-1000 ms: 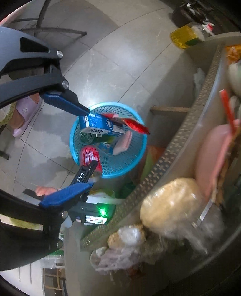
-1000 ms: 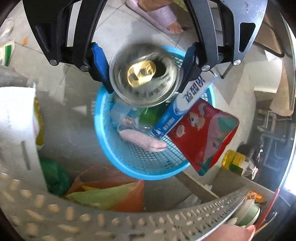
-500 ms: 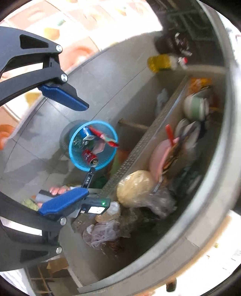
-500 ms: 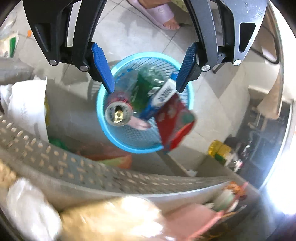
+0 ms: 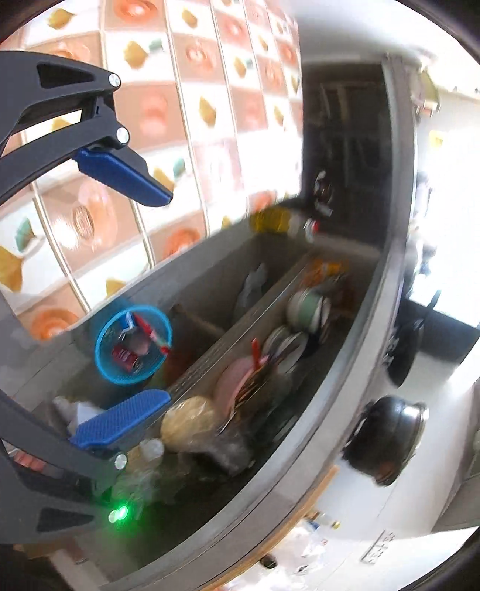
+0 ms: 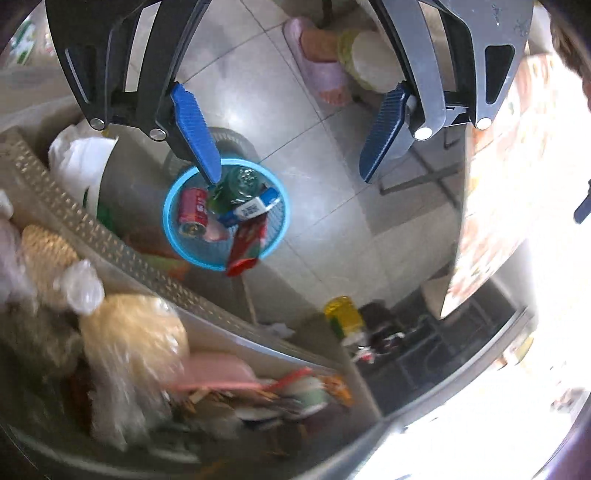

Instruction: Collect trash

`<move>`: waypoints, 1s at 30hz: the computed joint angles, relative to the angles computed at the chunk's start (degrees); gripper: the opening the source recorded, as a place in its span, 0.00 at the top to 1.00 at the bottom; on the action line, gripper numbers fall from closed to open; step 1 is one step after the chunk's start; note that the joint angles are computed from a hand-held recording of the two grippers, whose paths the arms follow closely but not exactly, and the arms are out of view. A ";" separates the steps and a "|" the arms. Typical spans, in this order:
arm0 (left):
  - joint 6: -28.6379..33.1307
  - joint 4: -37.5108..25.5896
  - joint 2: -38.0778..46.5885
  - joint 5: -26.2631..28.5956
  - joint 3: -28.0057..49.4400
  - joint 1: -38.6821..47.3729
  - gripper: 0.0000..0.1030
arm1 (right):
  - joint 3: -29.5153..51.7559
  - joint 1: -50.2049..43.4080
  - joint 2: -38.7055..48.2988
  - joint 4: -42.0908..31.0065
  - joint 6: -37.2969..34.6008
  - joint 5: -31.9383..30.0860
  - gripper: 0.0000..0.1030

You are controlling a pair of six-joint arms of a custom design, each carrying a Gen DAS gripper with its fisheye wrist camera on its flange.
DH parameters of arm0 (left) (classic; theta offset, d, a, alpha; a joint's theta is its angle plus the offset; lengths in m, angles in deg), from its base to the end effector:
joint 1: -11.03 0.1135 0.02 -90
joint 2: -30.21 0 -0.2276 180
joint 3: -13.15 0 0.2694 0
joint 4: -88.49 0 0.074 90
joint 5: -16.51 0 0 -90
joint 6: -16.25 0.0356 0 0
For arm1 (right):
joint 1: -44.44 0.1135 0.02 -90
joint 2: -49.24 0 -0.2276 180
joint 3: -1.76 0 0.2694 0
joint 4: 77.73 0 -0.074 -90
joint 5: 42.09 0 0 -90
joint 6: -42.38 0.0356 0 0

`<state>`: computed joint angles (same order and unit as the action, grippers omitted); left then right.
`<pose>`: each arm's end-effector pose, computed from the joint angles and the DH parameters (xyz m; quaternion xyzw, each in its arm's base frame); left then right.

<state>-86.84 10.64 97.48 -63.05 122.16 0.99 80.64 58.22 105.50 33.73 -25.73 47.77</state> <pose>0.2166 -0.0449 0.4385 0.0176 0.8885 -0.1699 0.4258 0.2122 0.0521 0.3276 0.0651 0.9246 0.1160 0.3569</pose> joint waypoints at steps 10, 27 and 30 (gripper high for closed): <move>-4.45 -5.35 -7.48 -17.85 1.19 2.46 0.05 | 11.78 23.63 2.31 -0.14 1.40 17.40 0.08; -3.01 -14.41 -19.19 -27.33 -9.06 8.12 0.05 | 22.28 47.85 19.44 6.99 2.82 30.78 0.08; -4.94 -18.61 -18.79 -31.14 -10.37 4.28 0.05 | 22.29 48.97 19.58 6.50 2.75 31.67 0.08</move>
